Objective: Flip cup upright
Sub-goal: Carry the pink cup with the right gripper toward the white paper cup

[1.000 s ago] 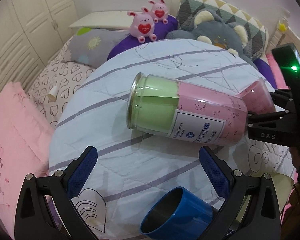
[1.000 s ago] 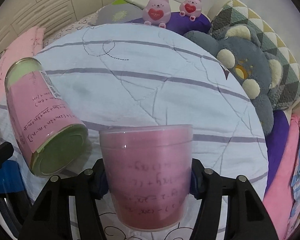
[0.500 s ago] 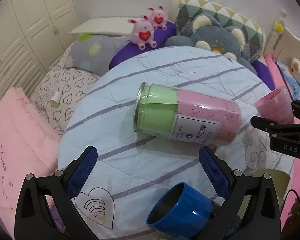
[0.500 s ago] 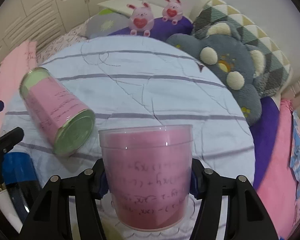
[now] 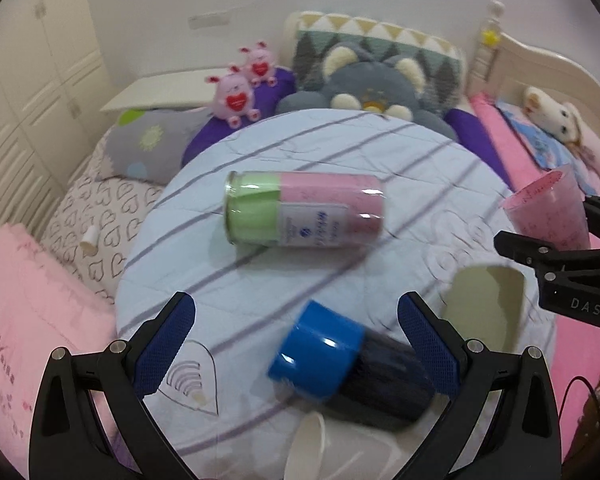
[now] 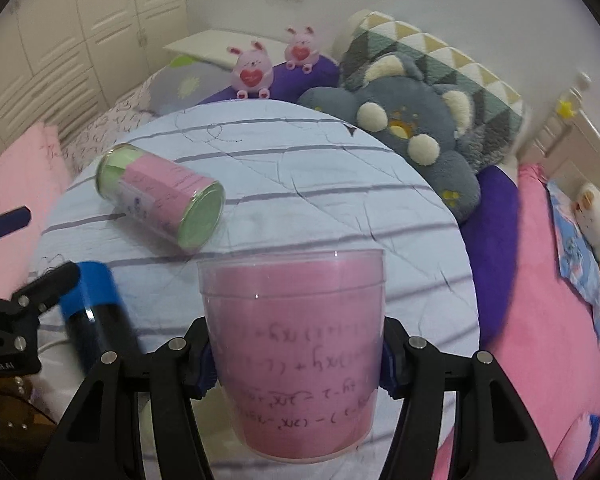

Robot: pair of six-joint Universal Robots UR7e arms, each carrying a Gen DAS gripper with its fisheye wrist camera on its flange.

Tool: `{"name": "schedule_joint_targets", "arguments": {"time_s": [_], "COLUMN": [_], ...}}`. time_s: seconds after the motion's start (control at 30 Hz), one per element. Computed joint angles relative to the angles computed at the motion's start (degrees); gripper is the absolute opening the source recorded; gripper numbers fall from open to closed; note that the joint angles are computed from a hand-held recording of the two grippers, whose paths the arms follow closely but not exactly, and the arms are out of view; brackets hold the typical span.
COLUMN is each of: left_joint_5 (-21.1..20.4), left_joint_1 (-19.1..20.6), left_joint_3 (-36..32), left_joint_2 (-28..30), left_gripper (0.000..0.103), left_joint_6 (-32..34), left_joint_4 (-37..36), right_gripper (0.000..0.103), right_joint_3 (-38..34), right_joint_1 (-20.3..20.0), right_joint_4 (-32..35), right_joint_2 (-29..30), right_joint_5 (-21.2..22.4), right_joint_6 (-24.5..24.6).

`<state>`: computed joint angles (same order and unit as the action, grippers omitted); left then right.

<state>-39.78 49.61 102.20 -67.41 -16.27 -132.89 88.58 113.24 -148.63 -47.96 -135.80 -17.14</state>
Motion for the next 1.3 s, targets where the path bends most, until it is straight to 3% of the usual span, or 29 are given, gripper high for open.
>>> {"name": "schedule_joint_targets", "arguments": {"time_s": [0.17,0.37,0.63,0.87,1.03,1.1,1.3], "left_joint_5": [0.53,0.87,-0.83,-1.88,-2.14,-2.48,-1.65], "left_joint_1": [-2.00,-3.46,-3.60,-3.29,-3.26,-3.26,-4.22], "left_joint_3": [5.40,10.73,15.57,17.93,18.64,18.70,19.22], "left_joint_2": [-3.68,-8.94,-13.84,-15.76,-15.91,-15.94,-16.15], "left_gripper": [0.102,0.102,0.102,0.102,0.102,0.102,0.102], "left_joint_6": [3.60,3.73,5.07,6.94,6.85,6.21,3.57], "left_joint_4": [-2.79,-0.51,2.30,2.15,2.72,3.13,5.24], "right_gripper": [0.061,0.062,0.062,0.062,0.063,0.083,0.083], "right_joint_3": [6.17,13.50,21.02,23.57,24.09,23.80,24.72], "right_joint_1": [2.24,4.85,7.27,6.91,5.45,5.21,5.58], "right_joint_4": [-5.28,-7.09,-8.03,-5.76,-4.35,-2.77,-4.85], "right_joint_2": [-1.84,-4.30,-5.92,-5.85,-5.51,-5.03,-5.62], "right_joint_5": [-3.00,-4.27,-3.93,-3.94,-2.77,-2.90,-2.23], "right_joint_6": [3.31,11.60,23.76,32.30,33.09,33.29,32.00]}}
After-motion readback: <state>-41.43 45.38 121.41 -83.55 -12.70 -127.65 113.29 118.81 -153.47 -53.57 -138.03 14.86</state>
